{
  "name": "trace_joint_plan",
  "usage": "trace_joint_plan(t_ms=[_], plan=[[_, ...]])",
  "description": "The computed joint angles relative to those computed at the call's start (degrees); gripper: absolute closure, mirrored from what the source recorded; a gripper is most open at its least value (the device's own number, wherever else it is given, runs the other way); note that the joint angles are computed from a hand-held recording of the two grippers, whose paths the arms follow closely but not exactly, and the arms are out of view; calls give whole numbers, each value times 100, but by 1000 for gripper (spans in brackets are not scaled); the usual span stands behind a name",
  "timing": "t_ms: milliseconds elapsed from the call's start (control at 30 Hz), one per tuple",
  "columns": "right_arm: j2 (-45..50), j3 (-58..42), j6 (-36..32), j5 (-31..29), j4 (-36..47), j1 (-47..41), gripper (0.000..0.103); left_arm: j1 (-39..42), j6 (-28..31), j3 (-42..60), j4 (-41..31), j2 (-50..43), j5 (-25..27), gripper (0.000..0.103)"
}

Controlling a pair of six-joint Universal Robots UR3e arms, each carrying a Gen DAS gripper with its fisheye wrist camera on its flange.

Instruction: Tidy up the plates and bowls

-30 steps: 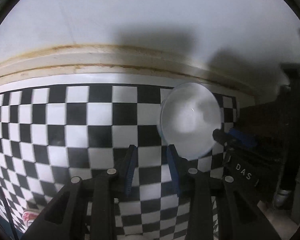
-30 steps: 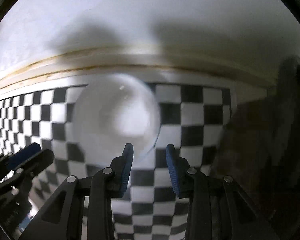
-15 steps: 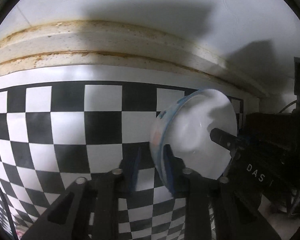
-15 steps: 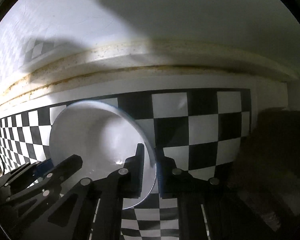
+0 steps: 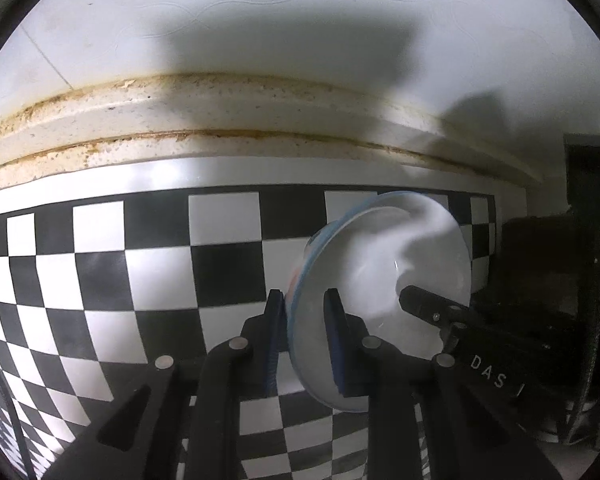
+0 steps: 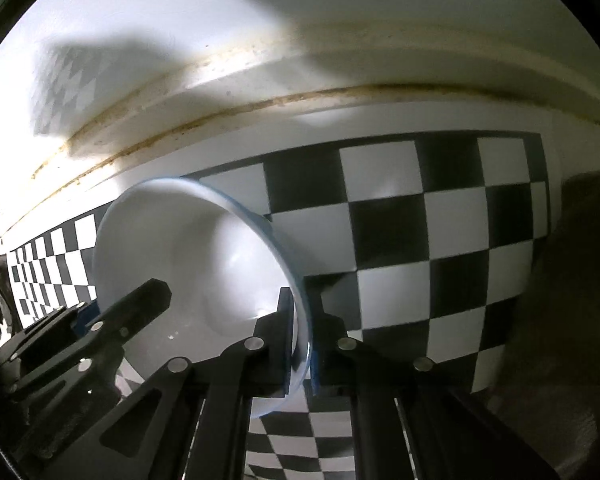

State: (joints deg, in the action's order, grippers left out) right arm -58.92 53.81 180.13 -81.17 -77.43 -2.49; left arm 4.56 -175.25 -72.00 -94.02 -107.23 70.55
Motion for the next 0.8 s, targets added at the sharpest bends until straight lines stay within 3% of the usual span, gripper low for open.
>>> trace_joint_plan(t_ms=[433, 567, 800], plan=[[-1636, 898, -89, 237, 286, 88, 95, 639, 976, -447, -951, 1790, 60, 85], [-2206, 959, -148, 313, 583, 91, 95, 1020, 1467, -358, -1660, 2470, -13, 85], [-3773, 1878, 409, 494, 825, 565, 95, 1898, 2636, -3, -3384, 3624, -139, 85]])
